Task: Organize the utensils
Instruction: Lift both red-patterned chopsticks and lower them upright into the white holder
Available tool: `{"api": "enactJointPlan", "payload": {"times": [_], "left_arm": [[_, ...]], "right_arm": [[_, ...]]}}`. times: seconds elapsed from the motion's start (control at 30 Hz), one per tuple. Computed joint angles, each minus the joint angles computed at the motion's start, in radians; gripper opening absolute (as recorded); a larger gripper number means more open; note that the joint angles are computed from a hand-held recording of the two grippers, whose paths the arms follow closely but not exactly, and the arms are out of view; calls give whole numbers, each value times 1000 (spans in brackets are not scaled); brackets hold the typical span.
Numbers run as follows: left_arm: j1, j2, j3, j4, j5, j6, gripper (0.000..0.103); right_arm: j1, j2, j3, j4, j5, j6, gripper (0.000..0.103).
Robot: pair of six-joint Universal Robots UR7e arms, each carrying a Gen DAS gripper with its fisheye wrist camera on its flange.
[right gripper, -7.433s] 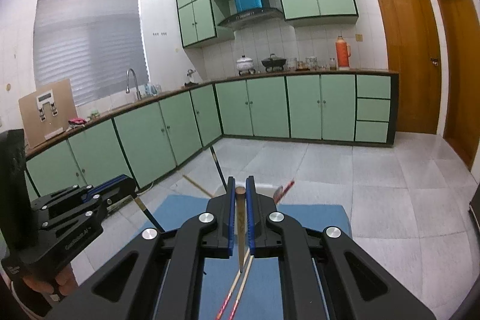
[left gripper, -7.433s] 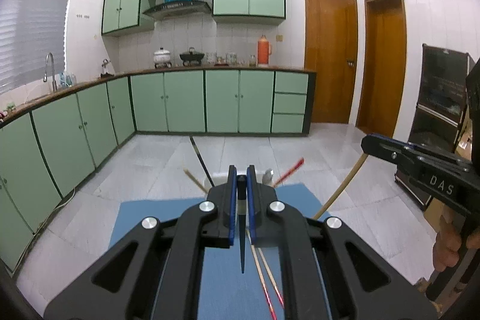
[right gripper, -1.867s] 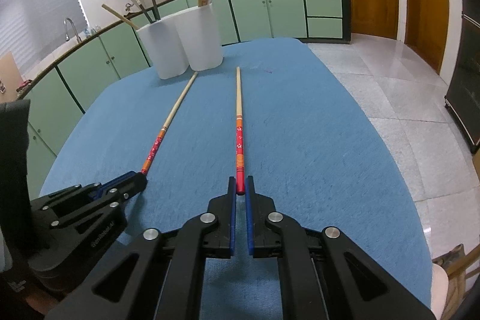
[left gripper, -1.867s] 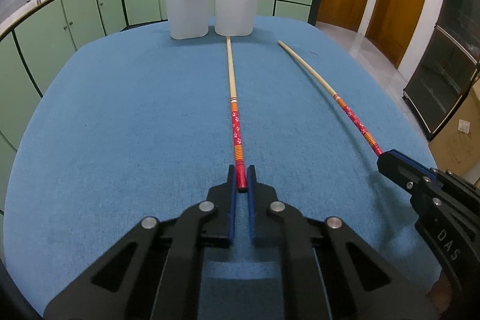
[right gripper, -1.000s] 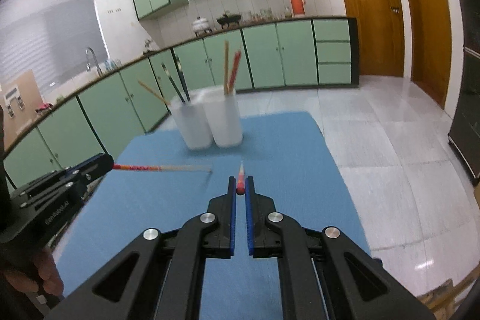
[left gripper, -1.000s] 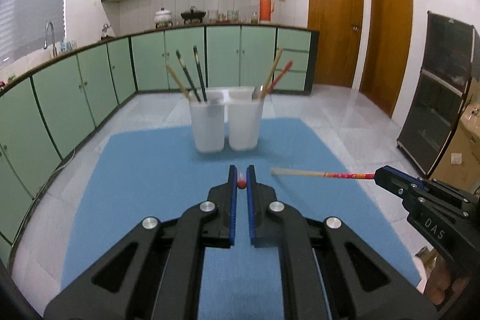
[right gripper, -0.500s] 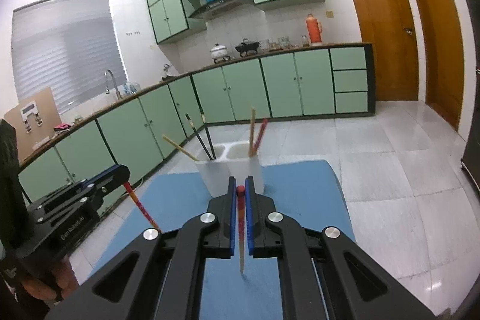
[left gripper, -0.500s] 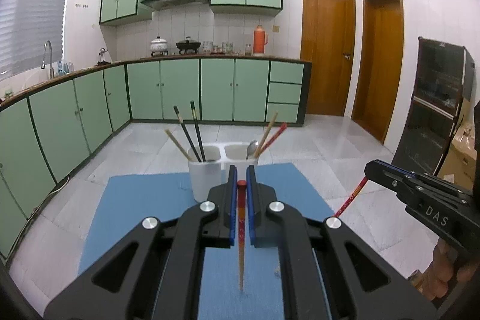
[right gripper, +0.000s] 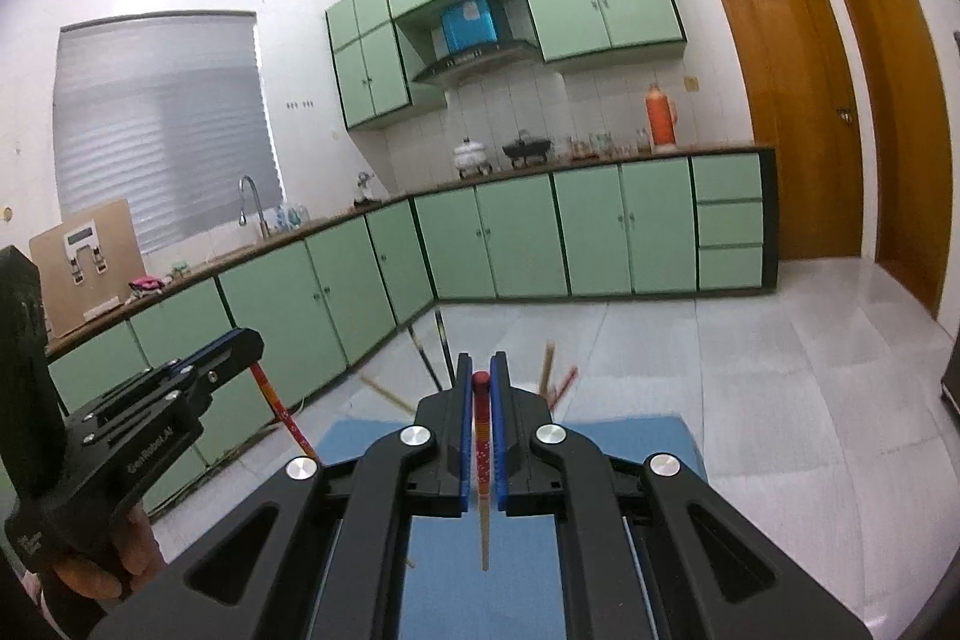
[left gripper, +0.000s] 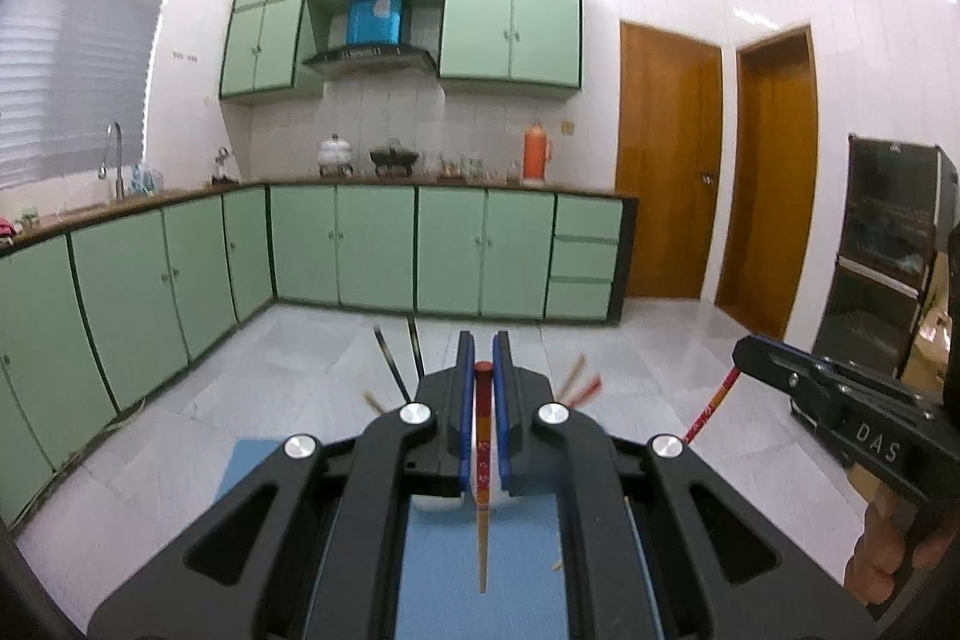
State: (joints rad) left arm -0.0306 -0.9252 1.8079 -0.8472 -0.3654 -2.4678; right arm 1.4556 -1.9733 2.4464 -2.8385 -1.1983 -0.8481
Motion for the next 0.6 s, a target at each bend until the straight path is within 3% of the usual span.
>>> {"api": "enactJointPlan", "payload": {"times": [0.23,0.37,0.47,0.6], "left_arm": [[60,84,-205,524,104,-376,5],[103,187,-346,940,129,-727,5],[139,240,-409,1177,149,-950,5],[183,274,-429,1360,169,-1163,5]], "right_arm": [[98,129,-65,-152,-19,75,6],[148,214,-99,-254,-45,106,6],[180,279,-118,-341,-66,112,6],[213,371,-150,-422,-98,117,6]]}}
